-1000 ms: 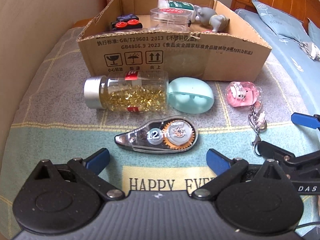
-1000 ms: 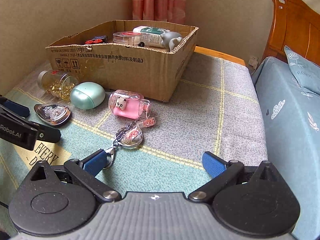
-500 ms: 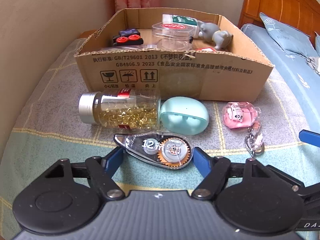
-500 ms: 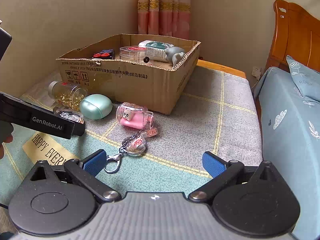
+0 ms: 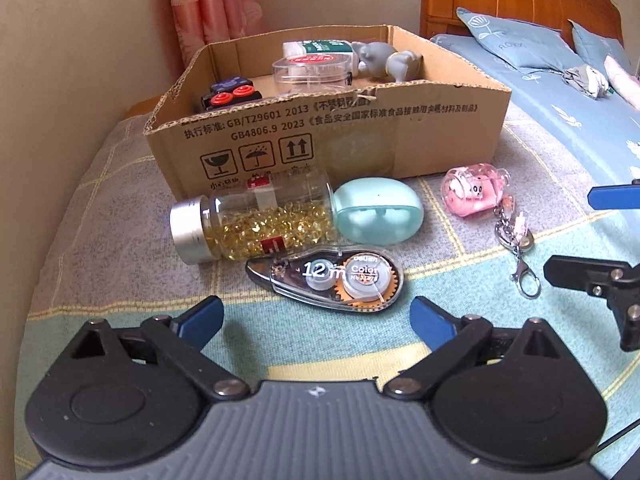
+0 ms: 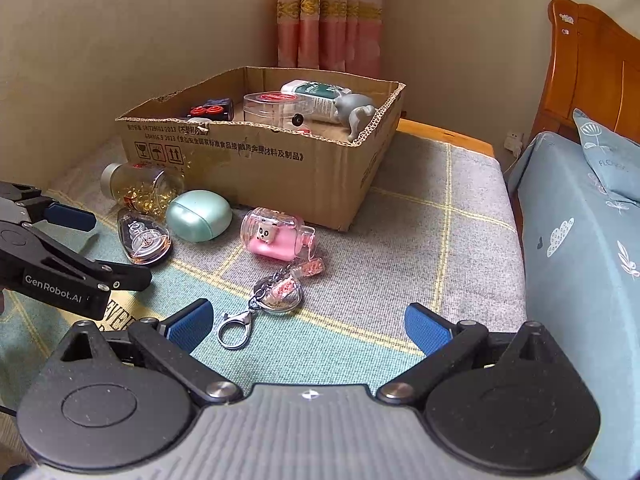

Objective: Organize rigid objects
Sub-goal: 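Close the left gripper on the correction tape dispenser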

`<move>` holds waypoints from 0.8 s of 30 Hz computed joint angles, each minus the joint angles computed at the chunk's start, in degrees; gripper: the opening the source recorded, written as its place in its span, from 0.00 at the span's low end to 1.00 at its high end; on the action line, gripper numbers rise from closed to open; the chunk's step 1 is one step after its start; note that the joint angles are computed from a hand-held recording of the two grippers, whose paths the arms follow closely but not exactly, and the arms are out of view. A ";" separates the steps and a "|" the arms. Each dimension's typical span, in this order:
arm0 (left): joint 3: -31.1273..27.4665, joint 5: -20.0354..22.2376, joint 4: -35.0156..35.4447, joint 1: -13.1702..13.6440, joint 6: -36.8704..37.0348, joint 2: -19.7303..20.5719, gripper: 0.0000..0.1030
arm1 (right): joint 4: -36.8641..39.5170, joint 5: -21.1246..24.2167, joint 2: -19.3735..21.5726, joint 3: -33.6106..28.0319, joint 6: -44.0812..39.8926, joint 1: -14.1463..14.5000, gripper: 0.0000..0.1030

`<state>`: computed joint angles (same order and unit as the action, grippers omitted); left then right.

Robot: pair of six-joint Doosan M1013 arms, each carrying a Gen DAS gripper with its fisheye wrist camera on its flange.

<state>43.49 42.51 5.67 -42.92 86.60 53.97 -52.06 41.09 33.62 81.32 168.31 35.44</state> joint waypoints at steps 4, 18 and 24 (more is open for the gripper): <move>-0.19 -2.34 -3.80 0.48 4.67 0.46 0.98 | 0.75 0.33 0.30 -0.53 -0.44 -0.20 1.00; -3.75 0.66 -9.51 1.26 8.51 2.17 0.86 | 2.81 0.45 0.54 -1.22 -0.72 -0.76 1.00; -0.85 1.72 -9.75 1.45 8.87 0.27 0.86 | 3.62 0.66 0.79 -1.89 -2.01 -0.70 1.00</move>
<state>42.65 44.24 -4.09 -41.47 95.47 54.23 -48.44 41.75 34.40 79.43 166.30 34.74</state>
